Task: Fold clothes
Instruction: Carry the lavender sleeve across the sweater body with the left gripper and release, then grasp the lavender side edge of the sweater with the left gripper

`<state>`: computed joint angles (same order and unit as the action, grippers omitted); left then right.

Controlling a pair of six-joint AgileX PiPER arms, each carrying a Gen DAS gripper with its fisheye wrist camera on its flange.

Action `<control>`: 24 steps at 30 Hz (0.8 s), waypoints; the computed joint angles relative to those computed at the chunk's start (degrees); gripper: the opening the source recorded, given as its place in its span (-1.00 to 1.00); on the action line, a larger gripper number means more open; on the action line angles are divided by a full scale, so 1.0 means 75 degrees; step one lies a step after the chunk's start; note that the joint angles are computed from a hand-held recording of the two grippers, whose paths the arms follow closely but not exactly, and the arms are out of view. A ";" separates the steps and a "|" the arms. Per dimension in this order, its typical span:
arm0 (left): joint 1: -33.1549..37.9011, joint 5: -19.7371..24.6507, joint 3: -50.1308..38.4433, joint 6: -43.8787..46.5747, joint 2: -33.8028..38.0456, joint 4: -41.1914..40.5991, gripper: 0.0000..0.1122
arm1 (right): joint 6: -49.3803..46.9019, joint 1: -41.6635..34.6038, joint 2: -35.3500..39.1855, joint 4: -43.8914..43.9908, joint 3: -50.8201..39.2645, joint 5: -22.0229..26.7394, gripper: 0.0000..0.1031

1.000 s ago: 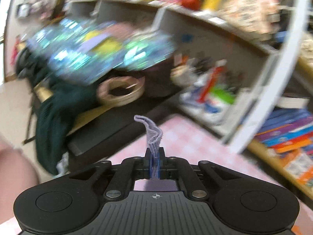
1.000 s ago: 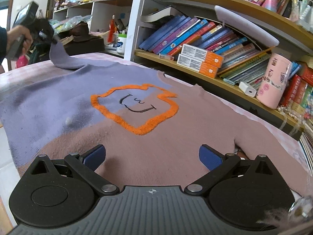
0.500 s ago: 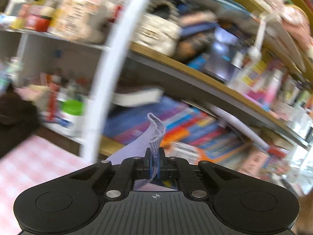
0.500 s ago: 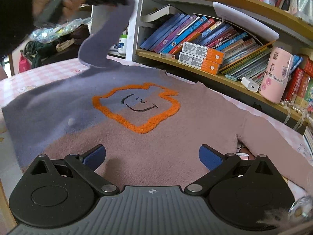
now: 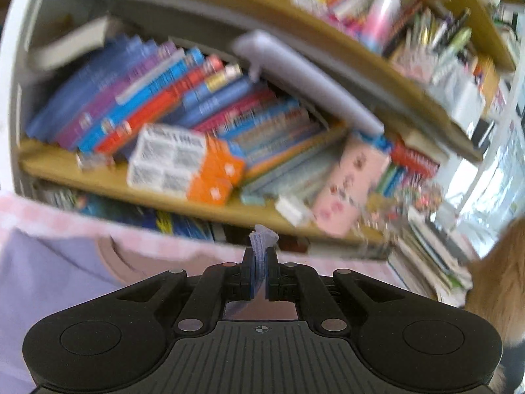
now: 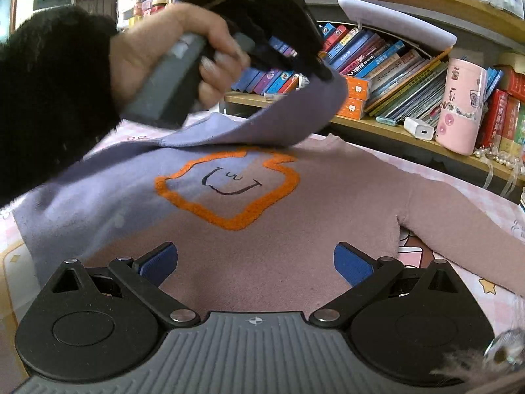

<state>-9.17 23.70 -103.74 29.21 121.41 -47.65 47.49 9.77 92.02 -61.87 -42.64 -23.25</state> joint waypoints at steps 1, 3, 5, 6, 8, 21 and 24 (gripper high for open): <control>0.0022 0.0320 -0.0182 -0.0086 0.0089 0.0059 -0.78 | 0.0114 -0.0040 0.0007 -0.0093 -0.0007 -0.0046 0.99; 0.0068 0.0648 -0.0093 0.0316 -0.0028 -0.0254 -0.53 | 0.0318 -0.0103 0.0036 -0.0258 -0.0044 -0.0089 0.99; 0.0058 0.0437 0.0419 0.1001 -0.0443 -0.0594 -0.22 | 0.0411 -0.0136 0.0044 -0.0300 -0.0054 -0.0099 0.99; 0.0089 0.0278 0.0816 0.1590 -0.0746 -0.0921 -0.04 | 0.0410 -0.0131 0.0043 -0.0297 -0.0056 -0.0093 0.99; 0.0203 0.0008 0.1669 0.2883 -0.1397 -0.1624 0.07 | 0.0400 -0.0119 0.0042 -0.0281 -0.0057 -0.0080 0.99; 0.2433 -0.2220 0.7810 0.7763 -0.5715 -0.2519 0.10 | 0.0494 -0.0015 0.0100 -0.0453 -0.0157 0.0154 0.99; 0.3540 -0.1494 0.8319 0.7794 -0.6062 -0.2786 0.10 | 0.0748 -0.0038 0.0141 -0.0495 -0.0227 0.0295 0.99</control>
